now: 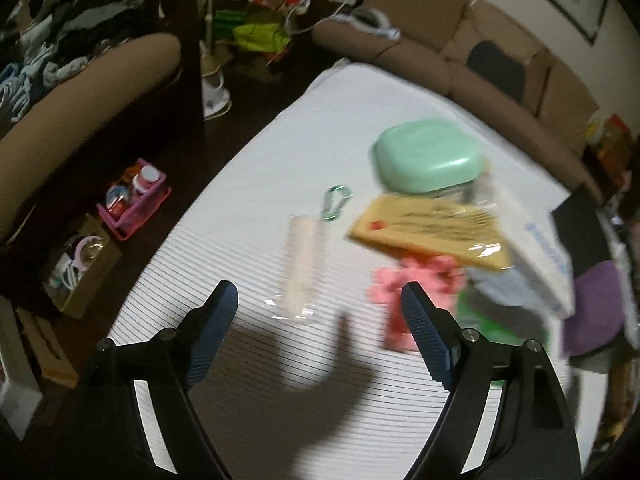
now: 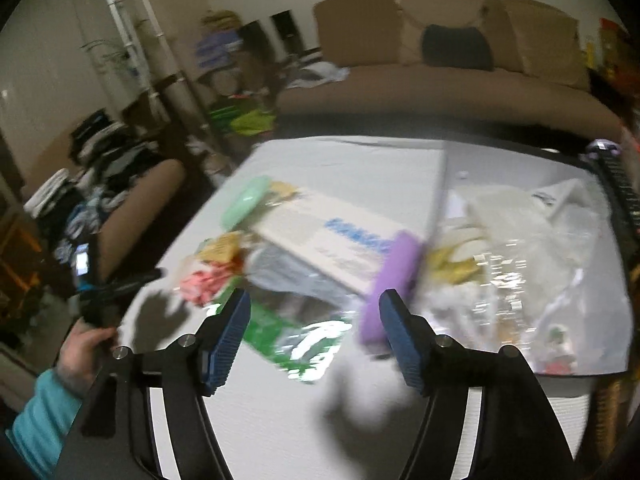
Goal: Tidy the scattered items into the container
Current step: 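Move the left tool back to the bag of wooden sticks, then close the left tool on the bag of wooden sticks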
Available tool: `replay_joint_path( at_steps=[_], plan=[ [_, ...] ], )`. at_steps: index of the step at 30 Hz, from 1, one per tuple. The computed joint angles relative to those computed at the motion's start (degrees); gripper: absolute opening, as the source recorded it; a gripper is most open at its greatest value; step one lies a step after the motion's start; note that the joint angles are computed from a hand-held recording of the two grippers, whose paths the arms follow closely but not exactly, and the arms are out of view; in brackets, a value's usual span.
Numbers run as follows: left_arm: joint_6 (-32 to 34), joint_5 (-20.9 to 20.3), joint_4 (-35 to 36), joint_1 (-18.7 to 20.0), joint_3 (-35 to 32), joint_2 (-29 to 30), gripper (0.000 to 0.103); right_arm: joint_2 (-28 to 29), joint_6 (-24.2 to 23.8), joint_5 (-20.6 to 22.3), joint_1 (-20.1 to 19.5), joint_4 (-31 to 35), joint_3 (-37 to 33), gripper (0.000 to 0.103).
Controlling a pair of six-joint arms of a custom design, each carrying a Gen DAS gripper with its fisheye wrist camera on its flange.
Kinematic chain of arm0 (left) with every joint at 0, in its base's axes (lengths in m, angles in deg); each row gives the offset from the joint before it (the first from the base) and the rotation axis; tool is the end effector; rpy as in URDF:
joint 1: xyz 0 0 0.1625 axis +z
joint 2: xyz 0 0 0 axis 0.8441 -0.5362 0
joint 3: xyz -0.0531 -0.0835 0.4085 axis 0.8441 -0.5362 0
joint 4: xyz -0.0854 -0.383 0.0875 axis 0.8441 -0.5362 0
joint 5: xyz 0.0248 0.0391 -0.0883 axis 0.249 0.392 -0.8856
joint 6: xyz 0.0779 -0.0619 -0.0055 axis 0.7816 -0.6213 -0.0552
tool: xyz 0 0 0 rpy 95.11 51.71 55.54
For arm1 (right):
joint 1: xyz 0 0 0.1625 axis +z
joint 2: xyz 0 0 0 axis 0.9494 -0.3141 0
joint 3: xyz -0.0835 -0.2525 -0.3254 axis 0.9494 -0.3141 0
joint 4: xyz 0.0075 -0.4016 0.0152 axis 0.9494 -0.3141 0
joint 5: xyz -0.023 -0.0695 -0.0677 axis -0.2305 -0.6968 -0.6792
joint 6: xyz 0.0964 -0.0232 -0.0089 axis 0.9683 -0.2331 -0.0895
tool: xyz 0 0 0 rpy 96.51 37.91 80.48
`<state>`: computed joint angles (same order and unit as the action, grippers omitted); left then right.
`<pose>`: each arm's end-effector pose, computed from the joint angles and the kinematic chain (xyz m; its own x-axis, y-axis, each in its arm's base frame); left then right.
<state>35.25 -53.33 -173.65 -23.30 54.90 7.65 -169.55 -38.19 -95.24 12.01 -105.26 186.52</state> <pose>-0.2921 -0.4433 0.1838 -0.8178 0.0734 -0.5709 0.3508 0.8498 -0.3934 0.0782 -0.3141 0.4377 -0.8704 -0.1160 0.4785 -0.3999 0.7336 -0.5495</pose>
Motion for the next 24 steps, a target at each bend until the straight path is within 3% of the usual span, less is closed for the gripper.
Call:
replay_joint_path(
  at_steps=[8,10,12,14,15,24],
  plan=[
    [5.8,2.9,-0.3,2.2,-1.4,7.0,0.080,5.0,0.9,1.0,2.4,-2.1,2.6,0.070],
    [5.7,3.4,-0.8,2.5,-1.4,8.0,0.076,5.9,1.0,0.8,2.7,-2.6,3.4,0.070],
    [6.4,4.1,-3.2,2.3,-0.7,8.3,0.065,6.8,0.8,0.1,3.0,-3.4,4.1,0.070],
    [7.6,4.2,-5.0,2.1,-0.2,8.2,0.036,7.4,0.8,-0.2,2.9,-3.7,4.6,0.070],
    [7.8,3.9,-5.5,2.1,0.0,8.0,0.014,7.6,0.8,0.0,2.5,-3.7,4.7,0.070],
    [5.7,-1.0,-8.6,0.4,2.2,1.6,0.010,7.0,1.4,1.8,0.3,-2.8,5.6,0.070]
  ],
)
